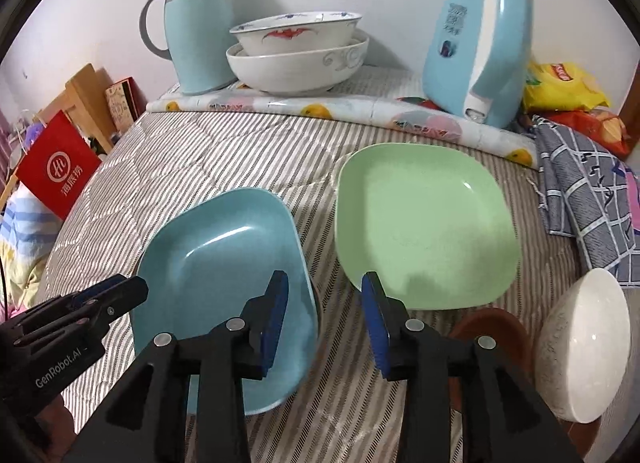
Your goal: Organize plates and bowls
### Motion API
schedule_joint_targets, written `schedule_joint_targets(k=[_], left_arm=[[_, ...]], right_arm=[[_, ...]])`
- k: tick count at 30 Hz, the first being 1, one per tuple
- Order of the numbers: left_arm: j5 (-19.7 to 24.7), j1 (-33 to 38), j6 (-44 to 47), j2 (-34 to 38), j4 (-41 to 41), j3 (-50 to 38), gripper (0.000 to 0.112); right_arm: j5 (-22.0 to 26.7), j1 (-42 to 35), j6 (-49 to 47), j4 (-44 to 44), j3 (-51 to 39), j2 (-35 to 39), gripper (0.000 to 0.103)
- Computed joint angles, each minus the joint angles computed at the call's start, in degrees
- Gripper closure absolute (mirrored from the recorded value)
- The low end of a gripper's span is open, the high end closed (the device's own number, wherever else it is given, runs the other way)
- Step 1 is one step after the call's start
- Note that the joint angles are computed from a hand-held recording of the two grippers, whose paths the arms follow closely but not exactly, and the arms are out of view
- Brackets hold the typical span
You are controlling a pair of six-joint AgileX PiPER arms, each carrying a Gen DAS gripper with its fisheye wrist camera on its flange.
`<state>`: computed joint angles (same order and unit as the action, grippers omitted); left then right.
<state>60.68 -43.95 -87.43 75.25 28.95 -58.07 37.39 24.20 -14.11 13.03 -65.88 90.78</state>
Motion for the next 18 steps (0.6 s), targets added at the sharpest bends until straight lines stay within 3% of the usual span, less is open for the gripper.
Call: schedule_joint_targets(k=[11, 13, 18], left_arm=[[2.0, -3.7, -1.3, 2.8, 2.4, -5.9, 0.069], [2.7, -4.3, -1.2, 3.8, 2.7, -7.7, 0.065], [4.6, -5.5, -0.9, 6.5, 4.4, -12.3, 0.055]], right_arm=[[2.4, -7.0, -0.7, -0.6, 2.8, -7.2, 0.036], [3.0, -8.4, -0.8, -0.9, 2.8, -8.0, 0.035], [3.4, -12.1, -0.7, -2.3, 3.4, -10.3, 0.020]])
